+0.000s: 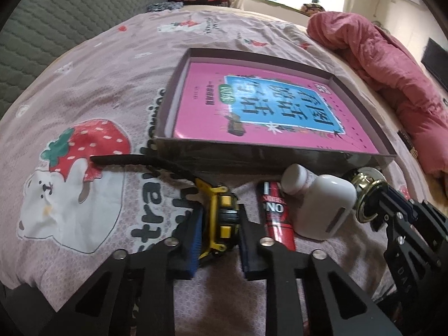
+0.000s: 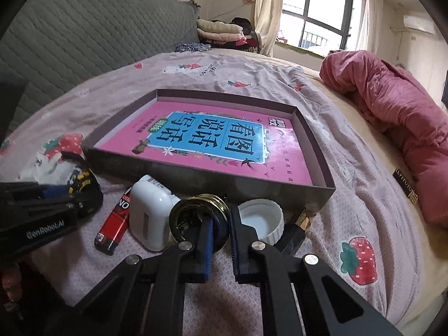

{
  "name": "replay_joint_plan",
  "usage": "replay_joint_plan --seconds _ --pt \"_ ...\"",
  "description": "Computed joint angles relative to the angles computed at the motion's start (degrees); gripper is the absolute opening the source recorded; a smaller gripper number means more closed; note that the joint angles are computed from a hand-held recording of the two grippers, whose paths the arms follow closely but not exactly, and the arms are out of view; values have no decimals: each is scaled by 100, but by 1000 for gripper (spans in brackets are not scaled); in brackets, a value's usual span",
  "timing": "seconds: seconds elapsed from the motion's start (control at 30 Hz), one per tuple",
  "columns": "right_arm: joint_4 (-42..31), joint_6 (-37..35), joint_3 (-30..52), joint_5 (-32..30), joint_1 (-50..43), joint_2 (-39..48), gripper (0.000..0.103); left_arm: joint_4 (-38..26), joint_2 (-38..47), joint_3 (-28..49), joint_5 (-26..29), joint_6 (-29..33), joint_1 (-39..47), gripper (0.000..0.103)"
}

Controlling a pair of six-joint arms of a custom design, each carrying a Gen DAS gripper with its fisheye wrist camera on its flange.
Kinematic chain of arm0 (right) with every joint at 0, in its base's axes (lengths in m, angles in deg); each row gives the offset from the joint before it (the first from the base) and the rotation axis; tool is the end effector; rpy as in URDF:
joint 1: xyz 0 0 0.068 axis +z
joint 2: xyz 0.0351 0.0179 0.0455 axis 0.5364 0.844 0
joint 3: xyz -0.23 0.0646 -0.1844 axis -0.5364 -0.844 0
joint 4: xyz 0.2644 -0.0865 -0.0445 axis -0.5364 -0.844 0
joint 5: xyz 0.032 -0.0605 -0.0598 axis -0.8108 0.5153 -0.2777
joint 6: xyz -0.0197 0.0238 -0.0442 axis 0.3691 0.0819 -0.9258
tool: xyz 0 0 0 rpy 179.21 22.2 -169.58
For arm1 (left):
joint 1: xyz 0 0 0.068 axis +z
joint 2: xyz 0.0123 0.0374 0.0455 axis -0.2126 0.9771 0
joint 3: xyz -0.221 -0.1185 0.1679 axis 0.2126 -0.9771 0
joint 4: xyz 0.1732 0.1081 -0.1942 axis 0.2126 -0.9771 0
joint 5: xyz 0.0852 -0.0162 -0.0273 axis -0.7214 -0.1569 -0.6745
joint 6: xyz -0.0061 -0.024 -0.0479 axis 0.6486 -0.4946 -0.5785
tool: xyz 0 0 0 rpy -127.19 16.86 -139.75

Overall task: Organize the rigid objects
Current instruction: 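Lift the tape measure with the left tool while the right tool carries the brass fitting over the box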

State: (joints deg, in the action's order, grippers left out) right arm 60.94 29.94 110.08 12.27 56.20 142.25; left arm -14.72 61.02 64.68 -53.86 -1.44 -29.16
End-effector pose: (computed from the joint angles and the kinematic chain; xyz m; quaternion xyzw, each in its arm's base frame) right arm 0.3376 0.1508 0.1406 -0.2852 0.8788 0.0687 0.3763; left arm 0.3000 -0.0812 0.1318 -0.1974 0.9341 -0.0044 0.2974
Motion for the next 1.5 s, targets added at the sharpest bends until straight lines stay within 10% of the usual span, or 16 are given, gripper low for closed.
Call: replay_joint_plan --seconds 1.5 --pt "42 211 -250 -752 -478 -827 11 -107 -934 140 -1066 -35 -790 17"
